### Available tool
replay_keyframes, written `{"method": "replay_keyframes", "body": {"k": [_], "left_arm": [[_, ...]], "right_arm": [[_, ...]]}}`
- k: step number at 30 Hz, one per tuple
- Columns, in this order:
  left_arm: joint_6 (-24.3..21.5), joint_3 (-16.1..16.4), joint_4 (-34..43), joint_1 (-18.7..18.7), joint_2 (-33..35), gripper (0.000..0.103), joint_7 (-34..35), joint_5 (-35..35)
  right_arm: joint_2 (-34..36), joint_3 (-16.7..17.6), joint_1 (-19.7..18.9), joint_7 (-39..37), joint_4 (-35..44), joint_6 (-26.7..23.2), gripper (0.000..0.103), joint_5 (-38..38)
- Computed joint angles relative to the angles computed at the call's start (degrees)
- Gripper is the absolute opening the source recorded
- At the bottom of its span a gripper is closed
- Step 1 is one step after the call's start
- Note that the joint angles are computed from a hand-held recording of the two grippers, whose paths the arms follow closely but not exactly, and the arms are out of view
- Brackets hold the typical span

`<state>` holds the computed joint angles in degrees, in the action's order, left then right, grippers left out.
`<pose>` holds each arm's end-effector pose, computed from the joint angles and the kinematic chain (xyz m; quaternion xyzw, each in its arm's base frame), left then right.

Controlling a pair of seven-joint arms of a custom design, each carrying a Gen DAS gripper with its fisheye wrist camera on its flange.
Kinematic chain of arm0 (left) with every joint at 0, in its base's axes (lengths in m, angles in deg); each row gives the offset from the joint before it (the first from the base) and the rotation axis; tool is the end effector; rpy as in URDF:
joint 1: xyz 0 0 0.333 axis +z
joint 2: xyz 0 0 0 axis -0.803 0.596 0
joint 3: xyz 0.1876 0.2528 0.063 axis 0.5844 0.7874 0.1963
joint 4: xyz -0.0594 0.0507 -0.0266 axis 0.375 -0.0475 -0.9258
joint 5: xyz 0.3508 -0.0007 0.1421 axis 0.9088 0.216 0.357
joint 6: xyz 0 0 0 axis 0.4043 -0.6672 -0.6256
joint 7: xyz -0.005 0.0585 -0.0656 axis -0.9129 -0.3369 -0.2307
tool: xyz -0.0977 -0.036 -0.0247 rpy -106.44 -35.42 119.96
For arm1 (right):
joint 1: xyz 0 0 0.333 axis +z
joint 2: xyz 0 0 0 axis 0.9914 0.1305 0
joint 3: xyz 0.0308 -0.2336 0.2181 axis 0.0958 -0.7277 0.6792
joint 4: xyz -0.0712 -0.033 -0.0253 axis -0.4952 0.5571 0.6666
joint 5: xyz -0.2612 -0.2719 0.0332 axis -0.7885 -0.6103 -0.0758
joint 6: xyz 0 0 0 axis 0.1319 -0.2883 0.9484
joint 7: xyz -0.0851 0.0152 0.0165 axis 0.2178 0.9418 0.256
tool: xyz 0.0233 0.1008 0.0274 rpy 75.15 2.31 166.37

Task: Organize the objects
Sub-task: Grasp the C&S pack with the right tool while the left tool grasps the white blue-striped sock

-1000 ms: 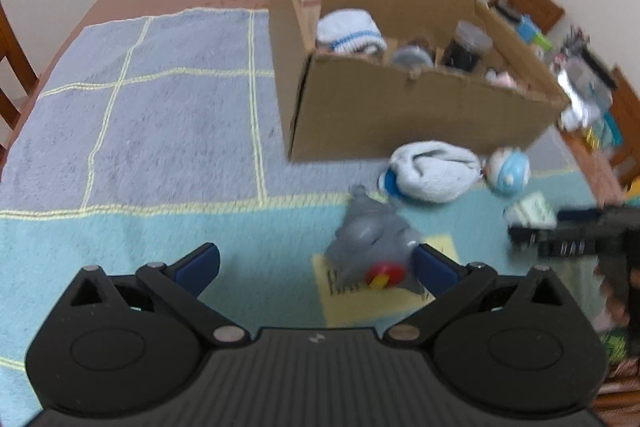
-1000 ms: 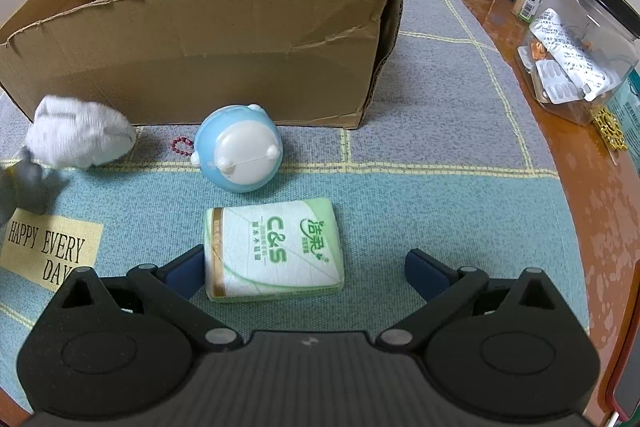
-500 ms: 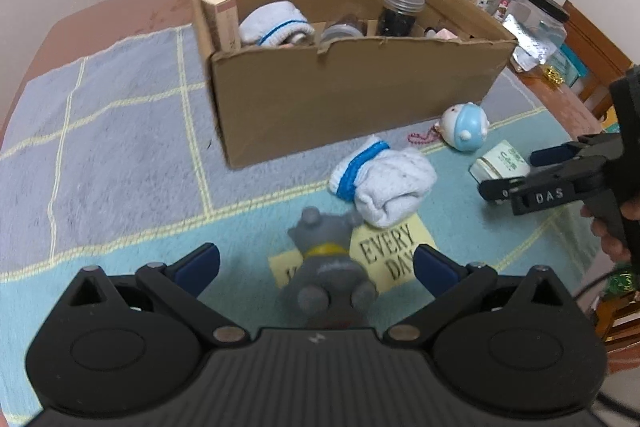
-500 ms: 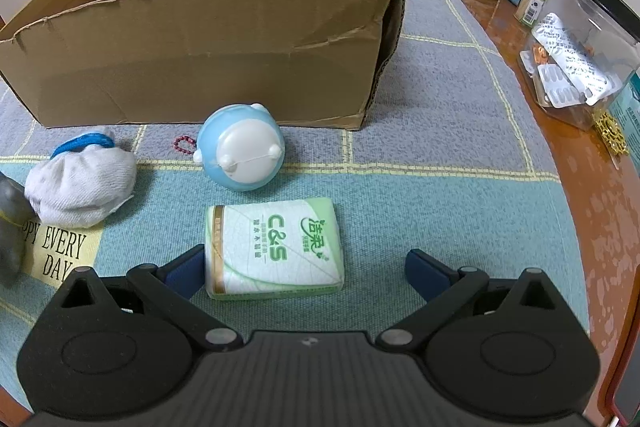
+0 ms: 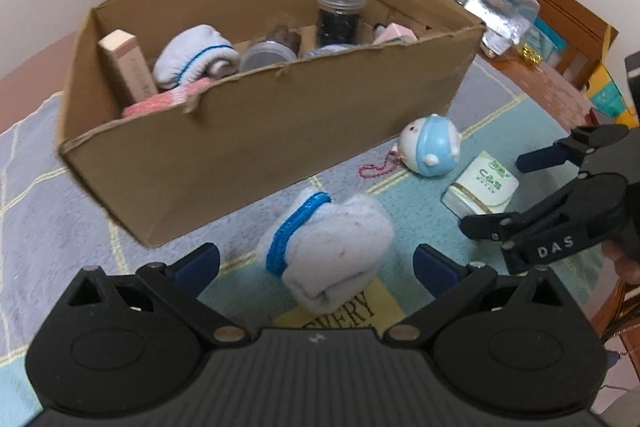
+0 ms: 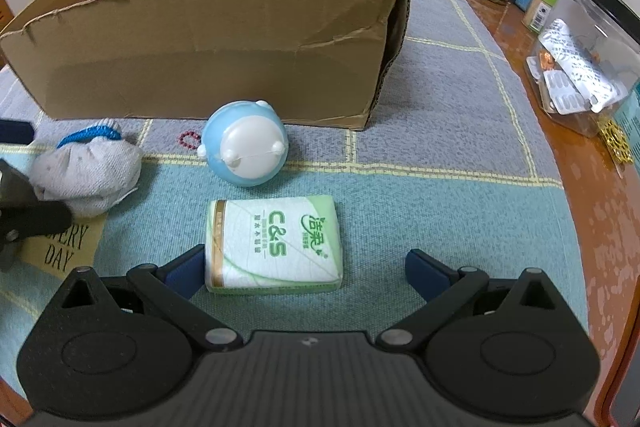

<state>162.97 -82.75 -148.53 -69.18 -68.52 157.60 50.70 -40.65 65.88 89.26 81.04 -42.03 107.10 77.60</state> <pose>0.5608 -0.2924 0.4886 -0.5763 0.7618 -0.2547 0.1505 0.6018 0.0744 0.4729 -0.8023 0.5450 -0.1396 0.1996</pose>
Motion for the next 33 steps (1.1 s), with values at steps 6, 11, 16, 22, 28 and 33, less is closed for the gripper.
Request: {"method": "replay_keyframes", "body": {"k": [6,11,16,22,28,33], "left_arm": [[-2.57,-0.72,3.71,0.26,3.24,0.102,5.08,-2.26],[-4.08,-0.33,6.17,0.1,5.81,0.1,7.66,-2.87],[-3.18,-0.33,5.77,0.01,6.01,0.099,10.1,-2.14],[-1.19,-0.64,4.66,-0.17,5.41,0.086,11.85,-3.23],[0.29,-0.23,3.38,0.01,4.56,0.077,10.68,-3.94],[-0.2,-0.17,3.89,-0.06,4.74,0.076,10.03,-3.8]], "right_arm": [[0.07,0.01,-1.16,-5.62,0.17,-0.49,0.103,3.07],[0.09,-0.04,-1.21,-6.43,-0.01,-0.08,0.103,3.68],[-0.3,0.05,-1.23,-7.16,-1.01,1.4,0.103,4.66],[-0.72,0.13,-1.28,-8.89,-2.02,2.88,0.103,6.25],[-0.19,0.15,-1.24,-9.52,-1.27,2.48,0.103,6.44],[1.38,0.17,-0.9,-7.98,1.22,0.87,0.103,4.83]]}}
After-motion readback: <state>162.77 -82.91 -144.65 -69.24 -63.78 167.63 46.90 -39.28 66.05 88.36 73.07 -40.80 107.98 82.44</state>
